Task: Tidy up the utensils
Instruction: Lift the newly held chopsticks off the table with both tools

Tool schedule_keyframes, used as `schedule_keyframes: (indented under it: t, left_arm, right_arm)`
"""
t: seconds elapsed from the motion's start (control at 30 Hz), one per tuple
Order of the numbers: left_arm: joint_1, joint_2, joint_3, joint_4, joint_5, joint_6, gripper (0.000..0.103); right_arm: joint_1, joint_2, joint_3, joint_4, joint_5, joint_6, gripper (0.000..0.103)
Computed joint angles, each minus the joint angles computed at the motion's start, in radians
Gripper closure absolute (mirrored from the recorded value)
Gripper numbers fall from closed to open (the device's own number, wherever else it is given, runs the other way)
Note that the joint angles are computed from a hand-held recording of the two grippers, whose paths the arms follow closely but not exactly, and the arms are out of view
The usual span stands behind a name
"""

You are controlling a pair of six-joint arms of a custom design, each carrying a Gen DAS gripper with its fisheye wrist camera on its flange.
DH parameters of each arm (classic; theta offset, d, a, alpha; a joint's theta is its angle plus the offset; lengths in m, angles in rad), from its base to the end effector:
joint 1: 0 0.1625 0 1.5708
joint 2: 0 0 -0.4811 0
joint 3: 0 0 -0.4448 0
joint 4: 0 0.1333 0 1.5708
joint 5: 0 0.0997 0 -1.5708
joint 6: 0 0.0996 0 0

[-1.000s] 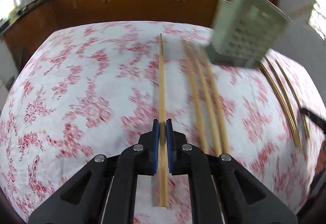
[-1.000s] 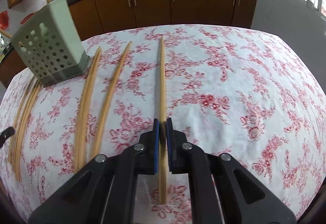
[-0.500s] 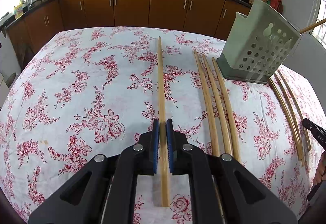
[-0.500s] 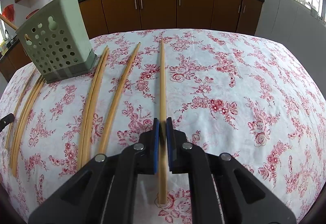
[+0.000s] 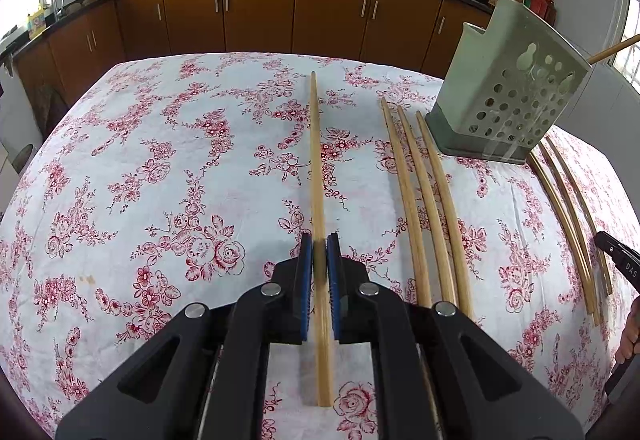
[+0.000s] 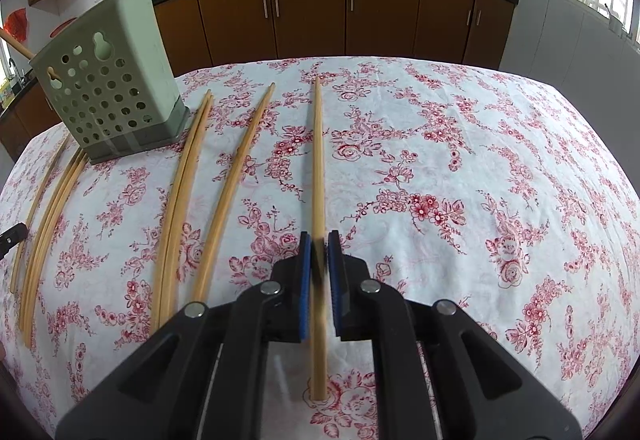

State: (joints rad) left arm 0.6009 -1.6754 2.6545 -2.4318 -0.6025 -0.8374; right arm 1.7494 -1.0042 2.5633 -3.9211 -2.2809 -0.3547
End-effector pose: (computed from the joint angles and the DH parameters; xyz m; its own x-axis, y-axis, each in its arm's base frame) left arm -0.1176 -0.3417 0.2040 -0.7694 -0.0675 -0.6352 0.3697 0.7639 -0.5290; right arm 0.1361 -0.3689 0.1415 -0.7336 0.0613 0.6768 -0.4049 0.7604 -0.5078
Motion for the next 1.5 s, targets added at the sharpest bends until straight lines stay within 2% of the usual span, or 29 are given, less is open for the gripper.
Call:
schedule_keyframes:
  t: [0.37,0.53,0.7,0.83,1.1,1.17,1.23,1.5]
  left_arm:
    - [-0.004,-0.004,-0.002,0.021,0.003,-0.010,0.094]
    - [-0.007,0.008,-0.005,0.020,0.004,-0.001,0.089]
    - [-0.011,0.006,-0.004,0.026,0.003,-0.004,0.088]
    - [-0.031,-0.023,0.004,0.073,0.000,-0.055,0.088]
    - [-0.063,-0.065,0.022,0.135,-0.009,-0.127,0.088]
    - [-0.075,-0.073,0.023,0.165,-0.008,-0.154,0.090]
    - [-0.080,-0.080,0.019,0.201,-0.004,-0.181,0.095]
    - [-0.113,-0.157,0.020,0.301,-0.025,-0.233,0.096]
  right_arm:
    - [-0.003,-0.007,0.001,0.006,0.006,0.000,0.092]
    - [-0.005,-0.009,0.001,0.010,0.011,0.004,0.092]
    - [-0.006,-0.011,0.001,0.011,0.011,0.005,0.092]
    - [0.006,0.000,0.006,-0.006,-0.011,-0.005,0.092]
    - [0.005,-0.008,0.014,-0.002,-0.005,0.004,0.092]
    - [0.006,-0.007,0.016,-0.002,-0.005,0.006,0.095]
    - [0.008,-0.008,0.021,-0.007,-0.005,0.004,0.095]
    - [0.040,-0.024,0.052,-0.060,0.011,-0.013,0.095]
